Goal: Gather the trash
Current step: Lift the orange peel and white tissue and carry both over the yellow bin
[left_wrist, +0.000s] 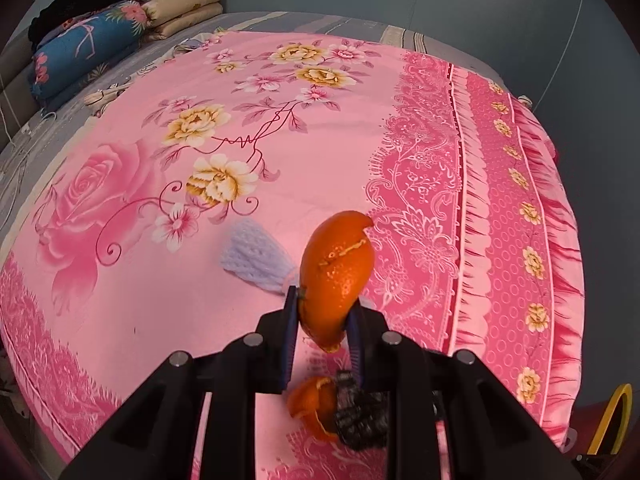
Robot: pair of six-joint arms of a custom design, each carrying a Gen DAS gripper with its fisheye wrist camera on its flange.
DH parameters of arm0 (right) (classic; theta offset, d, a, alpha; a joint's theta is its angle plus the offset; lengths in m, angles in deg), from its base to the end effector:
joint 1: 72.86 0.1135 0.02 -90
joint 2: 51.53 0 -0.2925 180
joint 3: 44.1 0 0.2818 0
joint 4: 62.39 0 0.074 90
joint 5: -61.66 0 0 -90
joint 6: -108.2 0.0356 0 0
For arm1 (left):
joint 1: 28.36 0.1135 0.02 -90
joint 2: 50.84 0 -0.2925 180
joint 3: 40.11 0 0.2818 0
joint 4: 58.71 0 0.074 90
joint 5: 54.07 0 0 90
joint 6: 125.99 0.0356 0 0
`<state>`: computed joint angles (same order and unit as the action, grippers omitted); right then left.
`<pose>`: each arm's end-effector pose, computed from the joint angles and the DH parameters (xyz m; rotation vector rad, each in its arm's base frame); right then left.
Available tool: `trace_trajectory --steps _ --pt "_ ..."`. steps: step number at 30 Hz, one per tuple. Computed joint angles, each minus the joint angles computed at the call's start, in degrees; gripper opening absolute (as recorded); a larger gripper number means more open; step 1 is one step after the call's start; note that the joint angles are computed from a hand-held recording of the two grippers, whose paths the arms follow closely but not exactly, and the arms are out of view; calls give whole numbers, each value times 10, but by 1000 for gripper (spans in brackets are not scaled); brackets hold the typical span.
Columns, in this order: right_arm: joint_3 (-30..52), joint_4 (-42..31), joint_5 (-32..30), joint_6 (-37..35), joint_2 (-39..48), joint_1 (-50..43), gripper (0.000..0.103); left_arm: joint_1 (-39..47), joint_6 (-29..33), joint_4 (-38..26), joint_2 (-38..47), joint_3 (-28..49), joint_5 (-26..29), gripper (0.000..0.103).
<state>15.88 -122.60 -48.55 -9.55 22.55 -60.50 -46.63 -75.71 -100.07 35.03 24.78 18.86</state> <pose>0.2339 0.0638 0.2227 -1.0218 2.5991 0.4416 0.2997 -0.0880 0.2087 -0.5736 2.5163 0.0308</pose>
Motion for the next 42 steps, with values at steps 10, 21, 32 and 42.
trace_trajectory --steps 10,21,32,42 --pt "-2 -91 -48 -94 -68 -108 22 -95 -96 -68 -63 -23 -47 21" --pt "27 -171 -88 -191 -89 -247 22 -209 -203 -130 -93 -16 -85 21" --pt "97 -237 -129 -289 -54 -403 22 -331 -275 -164 -53 42 -113 21" --pt "183 -300 -161 -378 4 -538 22 -409 -283 -170 27 145 -129 21"
